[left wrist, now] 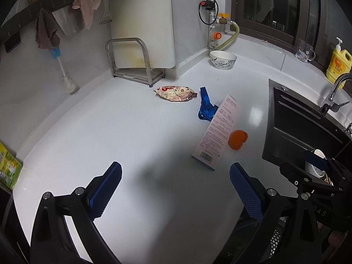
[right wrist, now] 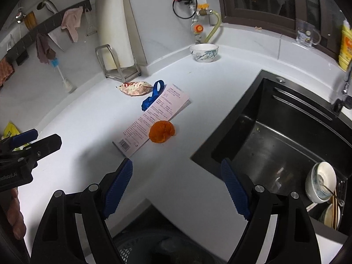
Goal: Collect trash
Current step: 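Move the right tool to the orange peel and close on it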
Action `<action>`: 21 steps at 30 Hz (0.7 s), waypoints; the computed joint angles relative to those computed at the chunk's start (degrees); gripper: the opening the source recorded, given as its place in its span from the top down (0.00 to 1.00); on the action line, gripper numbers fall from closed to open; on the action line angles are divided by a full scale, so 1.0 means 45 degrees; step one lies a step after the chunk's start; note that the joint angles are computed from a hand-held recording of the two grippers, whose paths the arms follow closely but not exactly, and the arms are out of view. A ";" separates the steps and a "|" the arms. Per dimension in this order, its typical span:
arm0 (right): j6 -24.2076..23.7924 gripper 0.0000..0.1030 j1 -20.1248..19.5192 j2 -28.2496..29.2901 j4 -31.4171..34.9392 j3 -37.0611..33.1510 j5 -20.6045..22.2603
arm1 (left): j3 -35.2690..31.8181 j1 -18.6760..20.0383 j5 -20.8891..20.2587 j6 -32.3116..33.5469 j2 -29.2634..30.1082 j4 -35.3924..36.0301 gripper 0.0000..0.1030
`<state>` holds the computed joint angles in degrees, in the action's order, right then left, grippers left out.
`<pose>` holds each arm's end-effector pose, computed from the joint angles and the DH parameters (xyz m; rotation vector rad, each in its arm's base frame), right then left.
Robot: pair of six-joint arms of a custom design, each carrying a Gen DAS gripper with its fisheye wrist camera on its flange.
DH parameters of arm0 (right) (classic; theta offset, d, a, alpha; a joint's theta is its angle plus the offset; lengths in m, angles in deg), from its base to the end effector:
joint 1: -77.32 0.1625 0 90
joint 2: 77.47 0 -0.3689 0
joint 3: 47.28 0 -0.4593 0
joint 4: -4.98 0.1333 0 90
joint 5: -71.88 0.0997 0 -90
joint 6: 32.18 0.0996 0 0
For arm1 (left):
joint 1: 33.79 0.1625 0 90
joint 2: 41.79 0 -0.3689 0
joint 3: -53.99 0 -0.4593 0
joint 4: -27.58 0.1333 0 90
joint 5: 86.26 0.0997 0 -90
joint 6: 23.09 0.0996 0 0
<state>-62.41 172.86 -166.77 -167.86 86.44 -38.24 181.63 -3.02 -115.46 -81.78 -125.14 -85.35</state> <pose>0.1438 -0.4570 0.1986 0.6350 -2.4825 0.7735 -0.2711 -0.4177 0.1266 0.2481 2.1496 -0.8720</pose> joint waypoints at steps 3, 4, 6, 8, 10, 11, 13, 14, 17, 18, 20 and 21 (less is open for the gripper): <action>0.0127 0.24 0.0007 0.0849 -0.0255 -0.0491 -0.0130 | 0.0009 0.0446 0.0007 0.1127 0.0209 -0.1220 0.06; 0.0148 0.23 0.0014 0.1137 -0.0311 -0.0664 -0.0180 | -0.0016 0.0595 0.0021 0.1474 0.0301 -0.1560 0.06; 0.0188 0.24 0.0030 0.1589 -0.0399 -0.0932 -0.0242 | -0.0085 0.0851 0.0045 0.2041 0.0482 -0.2064 0.06; 0.0273 0.23 0.0027 0.1984 -0.0381 -0.1205 -0.0219 | -0.0190 0.1124 0.0040 0.2604 0.0681 -0.2571 0.06; 0.0425 0.24 0.0035 0.2448 -0.0346 -0.1548 -0.0223 | -0.0255 0.1414 -0.0001 0.3234 0.0845 -0.3202 0.06; 0.0491 0.24 0.0047 0.2624 -0.0349 -0.1677 -0.0229 | -0.0284 0.1509 -0.0021 0.3434 0.0900 -0.3403 0.06; 0.0602 0.24 0.0073 0.3042 -0.0401 -0.1979 -0.0265 | -0.0336 0.1756 -0.0075 0.3984 0.1032 -0.3952 0.06; 0.0612 0.24 0.0073 0.3189 -0.0417 -0.2090 -0.0279 | -0.0359 0.1853 -0.0095 0.4199 0.1085 -0.4148 0.06; 0.0620 0.24 0.0108 0.3810 -0.0573 -0.2525 -0.0432 | -0.0490 0.2154 -0.0219 0.4814 0.1254 -0.4587 0.06; 0.0616 0.24 0.0109 0.3932 -0.0606 -0.2599 -0.0470 | -0.0516 0.2276 -0.0345 0.5104 0.1289 -0.4791 0.06; 0.0616 0.24 0.0126 0.4304 -0.0660 -0.2847 -0.0622 | -0.0575 0.2443 -0.0439 0.5425 0.1358 -0.4977 0.06; 0.0609 0.24 0.0123 0.4435 -0.0686 -0.2935 -0.0683 | -0.0606 0.2521 -0.0441 0.5549 0.1406 -0.5041 0.06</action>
